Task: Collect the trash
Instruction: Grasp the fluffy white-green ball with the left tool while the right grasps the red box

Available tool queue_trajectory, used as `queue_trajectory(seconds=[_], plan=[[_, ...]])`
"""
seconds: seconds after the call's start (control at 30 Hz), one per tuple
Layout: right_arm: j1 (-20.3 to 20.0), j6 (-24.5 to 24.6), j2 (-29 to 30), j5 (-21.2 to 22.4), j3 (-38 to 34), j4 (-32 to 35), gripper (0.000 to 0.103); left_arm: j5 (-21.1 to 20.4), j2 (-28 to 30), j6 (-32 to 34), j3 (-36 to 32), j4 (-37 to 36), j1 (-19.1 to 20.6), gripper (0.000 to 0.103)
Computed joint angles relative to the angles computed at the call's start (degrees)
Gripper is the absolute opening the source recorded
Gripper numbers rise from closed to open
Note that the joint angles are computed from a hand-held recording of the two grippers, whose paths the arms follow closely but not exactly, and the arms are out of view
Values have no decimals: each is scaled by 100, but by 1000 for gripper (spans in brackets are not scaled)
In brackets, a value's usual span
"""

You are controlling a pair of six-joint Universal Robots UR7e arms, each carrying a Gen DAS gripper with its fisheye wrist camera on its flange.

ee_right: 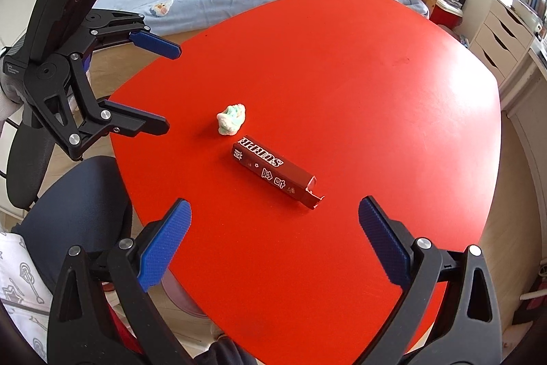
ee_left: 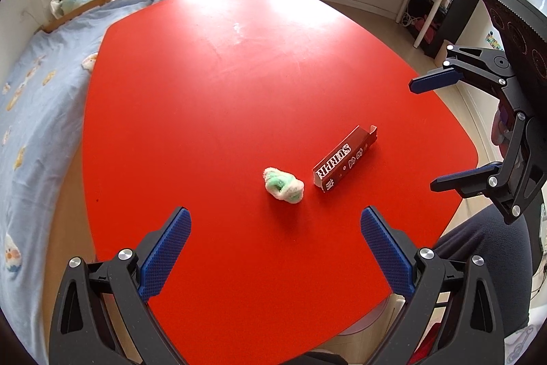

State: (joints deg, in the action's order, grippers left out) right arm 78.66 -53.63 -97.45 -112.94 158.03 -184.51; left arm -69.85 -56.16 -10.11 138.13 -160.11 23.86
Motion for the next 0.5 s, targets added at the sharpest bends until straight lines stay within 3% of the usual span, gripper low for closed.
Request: queue_trajectory(seconds=[0.33, 0.5], plan=[[-444, -832, 815, 197, -450, -73, 96, -104, 649, 508, -387, -8, 462, 95], [-559, -1109, 1107, 318, -541, -213, 86, -109, 798, 656, -386, -167, 543, 95]])
